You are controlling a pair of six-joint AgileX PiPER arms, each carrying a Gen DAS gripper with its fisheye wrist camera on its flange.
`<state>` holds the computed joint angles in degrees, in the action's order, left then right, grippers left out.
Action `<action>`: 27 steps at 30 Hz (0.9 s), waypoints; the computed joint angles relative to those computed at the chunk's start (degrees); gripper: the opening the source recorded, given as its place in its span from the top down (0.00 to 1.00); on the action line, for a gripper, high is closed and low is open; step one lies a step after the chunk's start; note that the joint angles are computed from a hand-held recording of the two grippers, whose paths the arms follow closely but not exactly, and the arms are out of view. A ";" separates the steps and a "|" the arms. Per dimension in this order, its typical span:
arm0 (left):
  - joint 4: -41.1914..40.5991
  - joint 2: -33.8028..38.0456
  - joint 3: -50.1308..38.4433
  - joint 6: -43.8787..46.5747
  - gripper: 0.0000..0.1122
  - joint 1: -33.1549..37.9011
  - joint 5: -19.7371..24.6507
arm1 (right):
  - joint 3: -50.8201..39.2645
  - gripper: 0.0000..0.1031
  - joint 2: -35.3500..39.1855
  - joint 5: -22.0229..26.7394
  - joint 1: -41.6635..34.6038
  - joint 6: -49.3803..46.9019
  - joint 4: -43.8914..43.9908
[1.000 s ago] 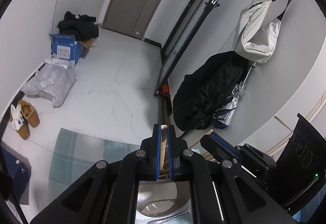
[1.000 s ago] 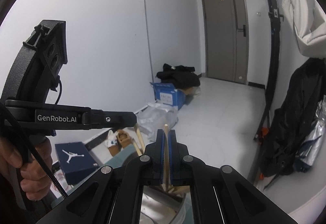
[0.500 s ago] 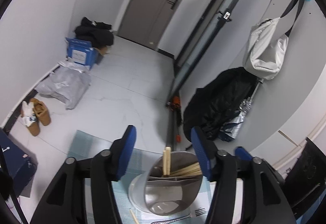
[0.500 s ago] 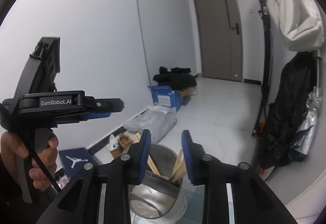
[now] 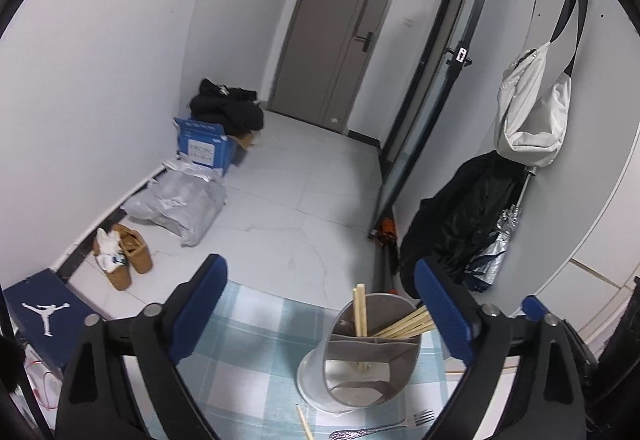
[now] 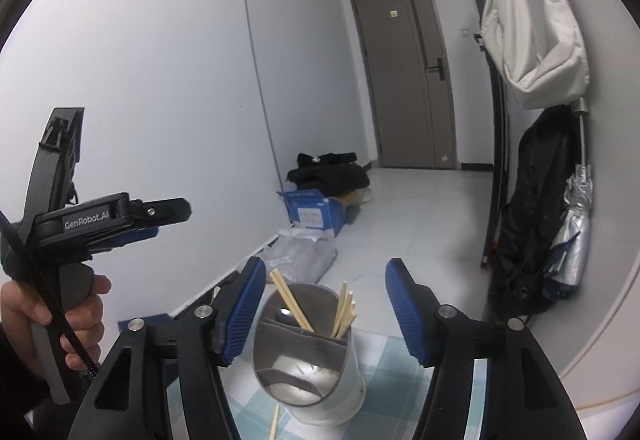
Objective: Organize utensils
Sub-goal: 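Lower both open tools toward the last chopstick and the silver fork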
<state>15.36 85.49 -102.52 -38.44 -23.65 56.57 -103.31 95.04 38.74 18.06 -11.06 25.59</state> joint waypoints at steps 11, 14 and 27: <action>9.63 -5.11 7.75 -7.53 0.10 -5.65 0.18 | 10.78 0.27 -8.61 -2.85 -0.45 1.26 -0.75; 11.45 -6.77 11.01 -9.60 0.10 -6.70 -1.07 | 14.49 0.25 -10.63 -3.63 -0.97 1.30 -0.26; 9.72 -8.85 26.22 -15.03 0.10 -5.14 -6.94 | 28.71 0.23 -14.78 -2.35 -7.31 2.97 3.02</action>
<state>25.08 76.64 -76.30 -53.46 -28.79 49.64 -74.60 80.26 36.39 10.76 -8.08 28.62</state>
